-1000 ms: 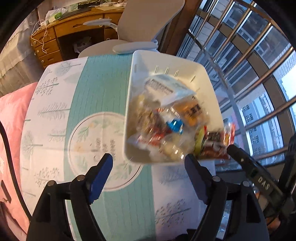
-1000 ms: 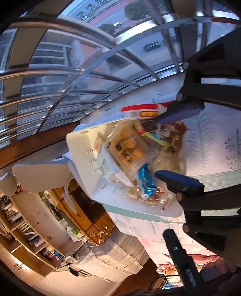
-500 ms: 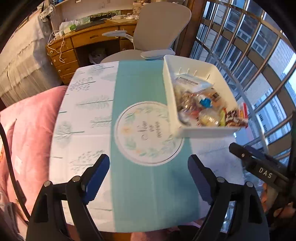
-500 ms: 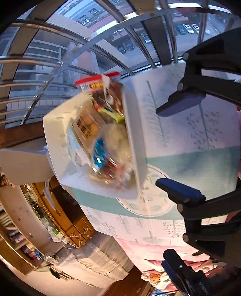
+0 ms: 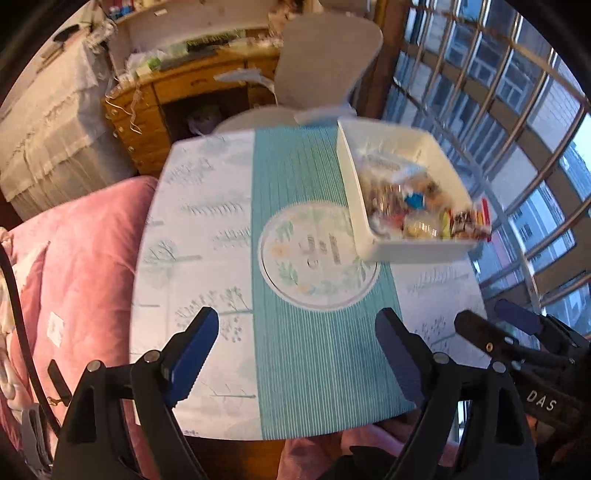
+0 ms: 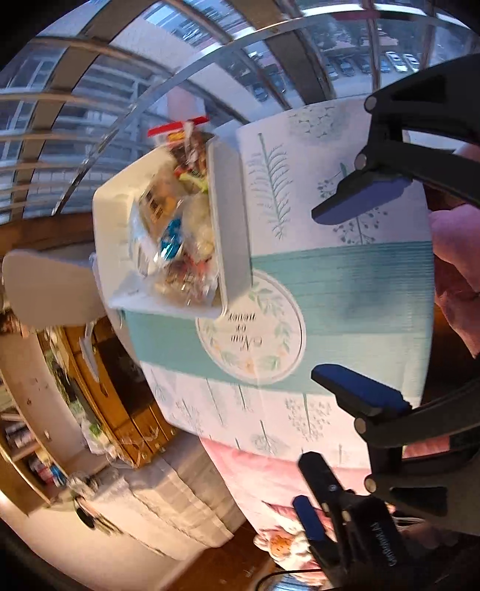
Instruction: Organize snacks
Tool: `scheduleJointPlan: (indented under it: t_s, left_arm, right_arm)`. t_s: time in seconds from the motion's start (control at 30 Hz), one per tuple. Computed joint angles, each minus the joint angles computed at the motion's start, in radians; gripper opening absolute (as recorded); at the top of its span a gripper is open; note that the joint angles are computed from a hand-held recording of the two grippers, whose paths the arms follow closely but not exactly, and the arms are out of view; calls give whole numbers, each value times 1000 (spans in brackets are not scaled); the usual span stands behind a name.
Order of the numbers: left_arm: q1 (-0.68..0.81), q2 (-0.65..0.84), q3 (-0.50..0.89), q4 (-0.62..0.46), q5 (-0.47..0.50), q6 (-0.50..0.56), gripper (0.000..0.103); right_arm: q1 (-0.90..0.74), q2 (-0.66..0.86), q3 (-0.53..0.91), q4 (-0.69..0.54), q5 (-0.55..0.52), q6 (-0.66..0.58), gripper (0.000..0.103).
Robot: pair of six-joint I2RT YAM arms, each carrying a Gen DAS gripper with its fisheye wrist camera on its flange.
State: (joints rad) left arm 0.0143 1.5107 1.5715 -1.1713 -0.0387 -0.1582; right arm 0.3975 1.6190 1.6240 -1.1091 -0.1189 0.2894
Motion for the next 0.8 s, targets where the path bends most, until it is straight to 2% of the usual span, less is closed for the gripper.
scheduleJointPlan:
  t_s: [0.1,0.2,0.33,0.43,0.57,0.7,0.8]
  left_arm:
    - [2,11,106,-59,-8,-46,86]
    - [-10,29,209,-111,-18,-84,86]
    - [-63,15,268,-129,-56,-152,87]
    - [-121,22,296,-160,-121,-192,87]
    - [-184,19,282,-182,-189,-245,87]
    - [-236,10,272,-181,-260,-268,87]
    - [-262,15,290,-185,-298,-269,92]
  right_arm:
    - [-8,46,153,-89,-44,-77,87]
    - [9,54,260,-140,-16,-133,93]
    - [19,50,371,-209,32,-162,95]
    - [9,32,391,-250,21,-173,95]
    - [-8,-11,352,-241,42,-163,95]
    - [-40,-23,336,-239,58,-137,95]
    - [-59,-25,339,-250,39,-123,95]
